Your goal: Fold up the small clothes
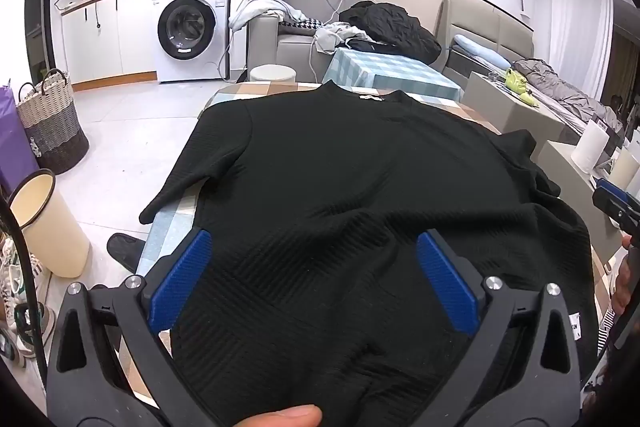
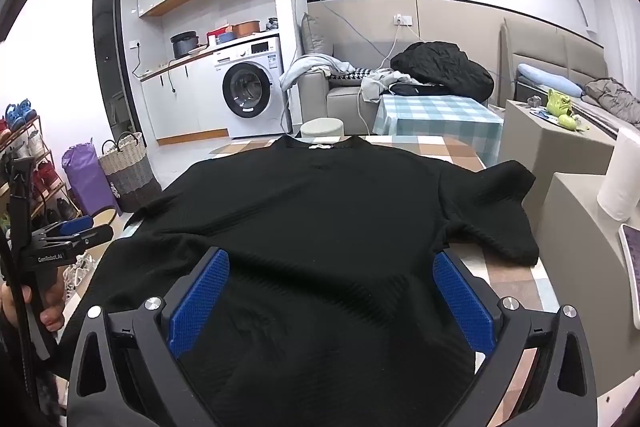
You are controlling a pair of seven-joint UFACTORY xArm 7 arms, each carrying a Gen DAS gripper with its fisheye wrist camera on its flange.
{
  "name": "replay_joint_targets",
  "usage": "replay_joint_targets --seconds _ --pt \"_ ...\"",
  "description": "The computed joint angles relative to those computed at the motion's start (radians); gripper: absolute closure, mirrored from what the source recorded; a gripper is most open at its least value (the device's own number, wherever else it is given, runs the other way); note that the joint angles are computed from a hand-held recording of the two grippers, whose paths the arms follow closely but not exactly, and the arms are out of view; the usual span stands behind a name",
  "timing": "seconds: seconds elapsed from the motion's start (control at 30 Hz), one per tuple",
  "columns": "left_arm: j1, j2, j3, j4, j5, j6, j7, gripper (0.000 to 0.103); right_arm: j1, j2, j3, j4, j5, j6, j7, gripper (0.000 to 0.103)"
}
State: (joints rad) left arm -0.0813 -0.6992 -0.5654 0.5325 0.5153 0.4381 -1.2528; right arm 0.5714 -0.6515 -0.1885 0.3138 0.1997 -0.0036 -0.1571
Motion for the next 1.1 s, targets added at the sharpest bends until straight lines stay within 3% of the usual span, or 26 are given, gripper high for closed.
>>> replay_joint_targets --seconds 1.1 --pt "-0.004 -0.007 0.016 -0.004 -0.010 -0.003 0.018 0.001 -0.049 -0.017 0.049 -0.009 -0.019 0.019 0.051 0.000"
